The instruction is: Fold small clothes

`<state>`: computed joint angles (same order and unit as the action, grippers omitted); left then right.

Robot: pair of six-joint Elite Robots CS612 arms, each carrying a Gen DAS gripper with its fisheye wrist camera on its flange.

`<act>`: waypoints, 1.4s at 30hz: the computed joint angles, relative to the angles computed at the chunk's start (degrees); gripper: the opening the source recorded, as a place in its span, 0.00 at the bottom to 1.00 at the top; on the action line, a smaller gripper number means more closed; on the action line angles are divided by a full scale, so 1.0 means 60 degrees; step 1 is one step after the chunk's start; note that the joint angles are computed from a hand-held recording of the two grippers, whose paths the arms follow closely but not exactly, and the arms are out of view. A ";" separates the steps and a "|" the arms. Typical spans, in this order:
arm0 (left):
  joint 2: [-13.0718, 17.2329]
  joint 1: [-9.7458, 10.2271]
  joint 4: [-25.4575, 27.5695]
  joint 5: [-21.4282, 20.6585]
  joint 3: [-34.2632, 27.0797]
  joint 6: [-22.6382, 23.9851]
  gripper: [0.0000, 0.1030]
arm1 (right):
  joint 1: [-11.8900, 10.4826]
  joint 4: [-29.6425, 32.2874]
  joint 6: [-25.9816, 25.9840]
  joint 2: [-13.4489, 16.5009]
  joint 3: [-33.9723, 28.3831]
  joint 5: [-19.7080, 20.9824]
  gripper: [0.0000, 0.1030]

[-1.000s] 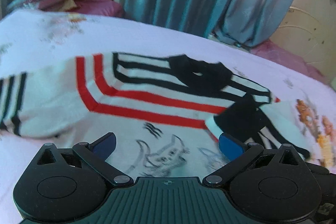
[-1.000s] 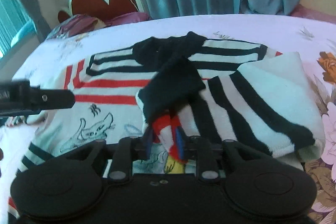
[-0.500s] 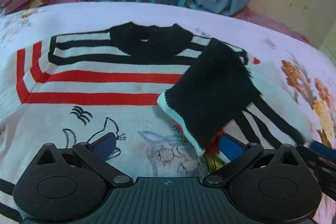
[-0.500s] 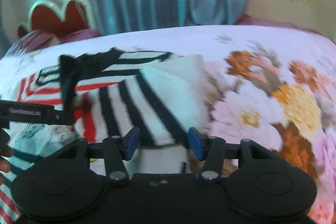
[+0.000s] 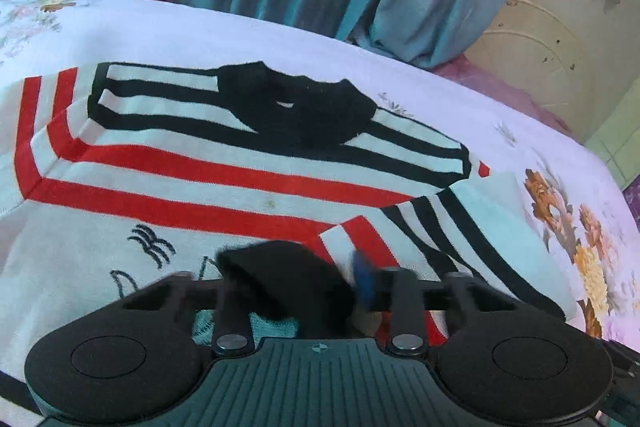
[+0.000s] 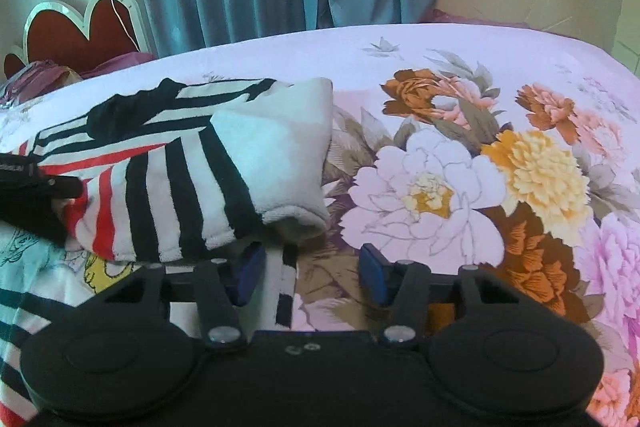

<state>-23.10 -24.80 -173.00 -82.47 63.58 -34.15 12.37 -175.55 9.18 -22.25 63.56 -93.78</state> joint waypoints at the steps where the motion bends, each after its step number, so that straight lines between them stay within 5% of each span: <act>1: -0.0033 0.0020 -0.0140 -0.0006 0.0067 -0.0007 0.04 | 0.0003 0.0069 0.0003 0.0042 -0.0087 0.0017 0.48; 11: -0.0204 0.0308 -0.1154 0.0501 0.0084 0.0873 0.04 | 0.0019 0.0608 0.0352 0.0366 -0.0828 0.0450 0.26; 18: 0.0020 0.0490 0.0032 0.0545 -0.0091 0.1030 0.04 | 0.0028 0.0713 0.0474 0.0488 -0.1011 0.0395 0.15; 21: 0.0145 0.0488 0.0128 0.0542 -0.0077 0.0932 0.05 | -0.0075 0.0435 0.1490 0.0423 -0.0744 0.0449 0.14; 23: 0.0157 0.0445 -0.0045 0.0698 -0.0005 0.0940 0.05 | -0.0033 0.0391 0.1297 0.0415 -0.0685 0.0338 0.15; 24: 0.0101 0.0436 0.0006 0.0825 0.0043 0.1018 0.13 | -0.0002 0.0416 0.1037 0.0382 -0.0649 0.0268 0.15; 26: -0.0040 0.0364 0.0011 0.1462 0.0247 0.1157 0.46 | -0.0040 0.0564 0.0882 0.0259 -0.0507 0.0459 0.17; 27: -0.0128 0.0327 -0.0028 0.1914 0.0403 0.1147 0.72 | -0.0076 0.0550 0.0878 0.0154 -0.0348 0.0593 0.23; 28: -0.0212 0.0284 -0.0264 0.2344 0.0597 0.1117 0.80 | -0.0101 0.0529 0.0878 0.0055 -0.0198 0.0671 0.27; 33: -0.0596 0.0277 -0.1286 0.2307 0.1316 0.1047 0.80 | -0.0203 -0.0263 0.0852 -0.0298 0.0388 0.0774 0.34; 36: -0.0557 0.0214 -0.1426 0.1645 0.1215 0.1445 0.80 | -0.0267 -0.0164 0.0898 -0.0101 -0.0105 0.0862 0.37; 42: -0.0068 0.0133 0.0027 0.1245 0.0387 0.1613 0.80 | -0.0321 0.0952 0.0833 0.0753 -0.1892 0.1165 0.37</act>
